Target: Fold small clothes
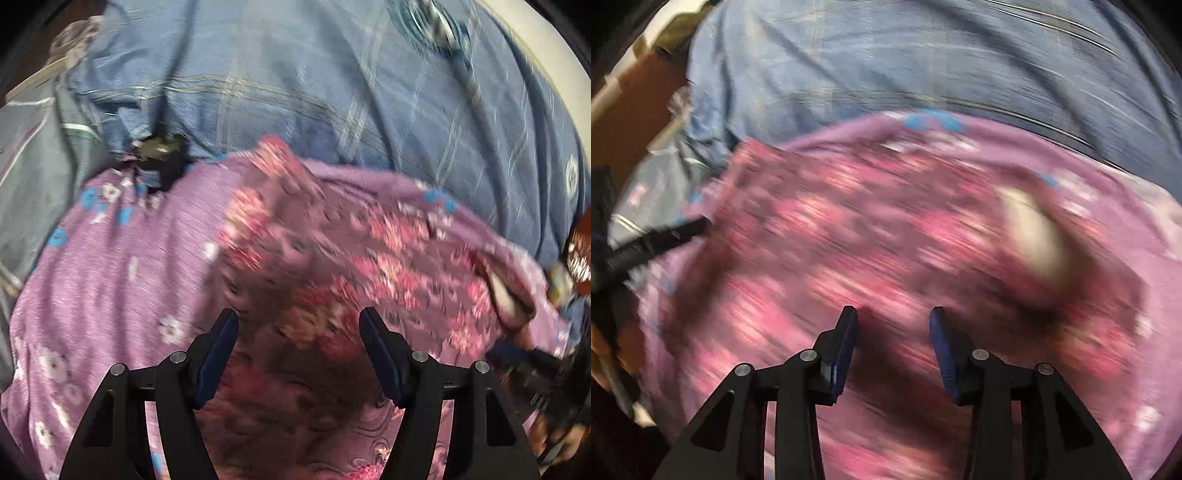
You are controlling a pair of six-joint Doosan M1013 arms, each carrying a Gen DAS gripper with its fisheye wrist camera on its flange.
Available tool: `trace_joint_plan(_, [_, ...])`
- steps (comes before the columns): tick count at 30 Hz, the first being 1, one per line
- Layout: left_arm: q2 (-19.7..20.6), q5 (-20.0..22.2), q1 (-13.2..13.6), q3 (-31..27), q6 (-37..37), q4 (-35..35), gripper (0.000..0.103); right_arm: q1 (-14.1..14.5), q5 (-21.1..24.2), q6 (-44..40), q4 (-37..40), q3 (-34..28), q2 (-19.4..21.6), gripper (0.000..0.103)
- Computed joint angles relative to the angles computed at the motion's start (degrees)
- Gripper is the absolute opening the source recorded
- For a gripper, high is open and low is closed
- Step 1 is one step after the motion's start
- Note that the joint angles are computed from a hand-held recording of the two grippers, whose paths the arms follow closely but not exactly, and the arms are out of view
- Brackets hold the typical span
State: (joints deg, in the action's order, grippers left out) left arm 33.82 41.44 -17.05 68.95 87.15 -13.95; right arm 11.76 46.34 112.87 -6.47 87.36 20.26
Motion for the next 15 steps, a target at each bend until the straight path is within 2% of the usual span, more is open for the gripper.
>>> trace_joint_plan(1, [0.6, 1.2, -0.4, -0.8, -0.6, 1.2, 0.067, -1.6, -0.9, -0.5, 2.3, 0.9, -0.7, 0.030])
trace_joint_plan(2, [1.3, 2.6, -0.8, -1.7, -1.6, 2.9, 0.067, -2.6, -1.9, 1.2, 2.5, 1.4, -1.0, 0.020])
trace_joint_plan(5, [2.4, 3.7, -1.8, -2.9, -4.6, 7.3, 0.071, -4.5, -3.8, 15.4, -9.3, 0.2, -0.4, 0.022])
trace_joint_plan(6, [2.7, 3.4, -2.0, -3.2, -5.7, 8.9, 0.073, -4.7, -3.2, 21.5, -14.2, -0.5, 0.0, 0.028])
trace_joint_plan(8, [2.9, 3.4, -2.2, -3.3, -6.8, 10.2, 0.079, -5.2, -1.6, 34.0, -22.9, -1.5, 0.6, 0.029])
trace_joint_plan(10, [3.1, 3.7, -2.4, -3.6, -7.5, 11.1, 0.080, -6.0, -5.2, 41.0, -25.4, 0.0, -0.8, 0.029])
trace_joint_plan(13, [2.9, 3.6, -2.5, -3.4, -8.2, 11.7, 0.080, -5.1, -9.5, 40.6, -26.5, 3.0, -3.3, 0.030])
trace_joint_plan(15, [2.6, 3.7, -2.6, -3.2, -8.7, 11.7, 0.080, -4.0, -9.1, 36.4, -24.9, 3.8, -3.9, 0.030])
